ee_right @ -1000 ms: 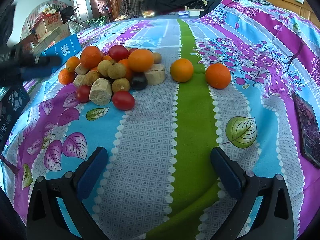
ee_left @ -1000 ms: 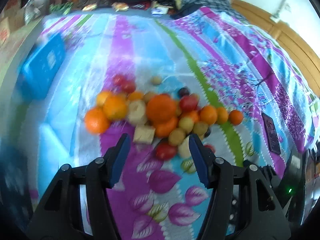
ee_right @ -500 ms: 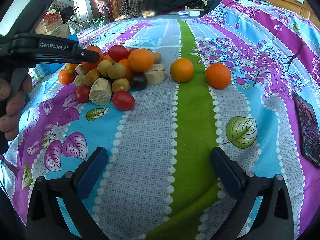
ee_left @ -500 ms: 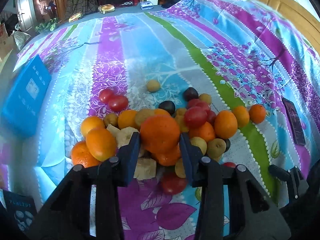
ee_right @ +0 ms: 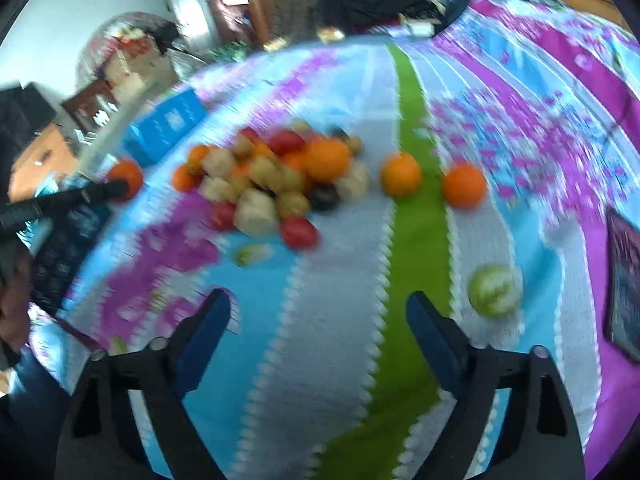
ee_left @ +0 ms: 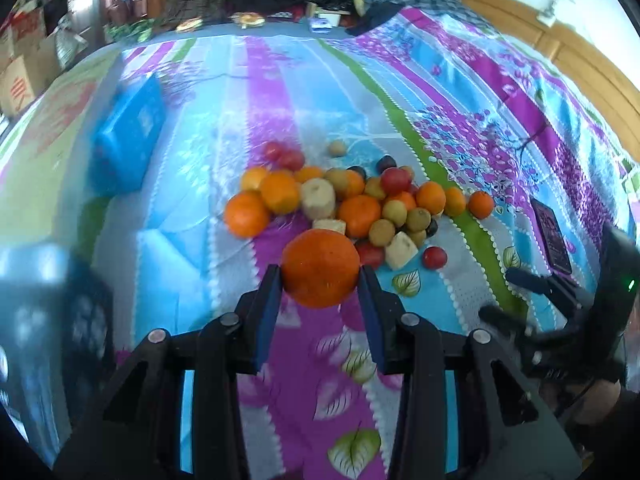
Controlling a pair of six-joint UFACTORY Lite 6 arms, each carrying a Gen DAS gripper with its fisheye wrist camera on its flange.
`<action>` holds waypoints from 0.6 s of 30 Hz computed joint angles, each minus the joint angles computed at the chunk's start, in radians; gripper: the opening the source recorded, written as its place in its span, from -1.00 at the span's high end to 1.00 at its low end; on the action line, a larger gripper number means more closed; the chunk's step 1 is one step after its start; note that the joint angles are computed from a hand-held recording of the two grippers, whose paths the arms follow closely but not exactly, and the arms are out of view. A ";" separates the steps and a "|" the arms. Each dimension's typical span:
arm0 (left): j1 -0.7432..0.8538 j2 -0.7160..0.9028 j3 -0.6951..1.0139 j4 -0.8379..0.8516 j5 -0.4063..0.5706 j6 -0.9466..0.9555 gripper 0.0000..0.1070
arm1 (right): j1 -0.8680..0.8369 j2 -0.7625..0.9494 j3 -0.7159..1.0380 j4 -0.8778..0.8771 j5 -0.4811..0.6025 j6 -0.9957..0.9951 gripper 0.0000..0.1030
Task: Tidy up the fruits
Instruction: 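Close the right tool on a red tomato while the left tool holds the orange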
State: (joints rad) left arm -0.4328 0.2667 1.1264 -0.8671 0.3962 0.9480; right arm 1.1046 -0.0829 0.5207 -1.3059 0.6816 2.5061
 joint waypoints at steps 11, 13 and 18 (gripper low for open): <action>-0.012 0.011 -0.030 -0.080 -0.014 0.060 0.26 | -0.292 0.240 0.172 -0.231 -0.253 -0.085 -0.13; -0.015 0.022 -0.027 -0.089 -0.018 0.062 0.26 | -0.299 0.273 0.198 -0.218 -0.249 -0.107 -0.09; -0.023 0.025 -0.035 -0.103 -0.021 0.073 0.26 | -0.296 0.328 0.237 -0.162 -0.220 -0.168 0.39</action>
State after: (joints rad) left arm -0.4554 0.2915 1.0912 -0.9705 0.3756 1.0214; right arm 0.8083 0.2452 0.7580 -1.4678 0.4614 2.3384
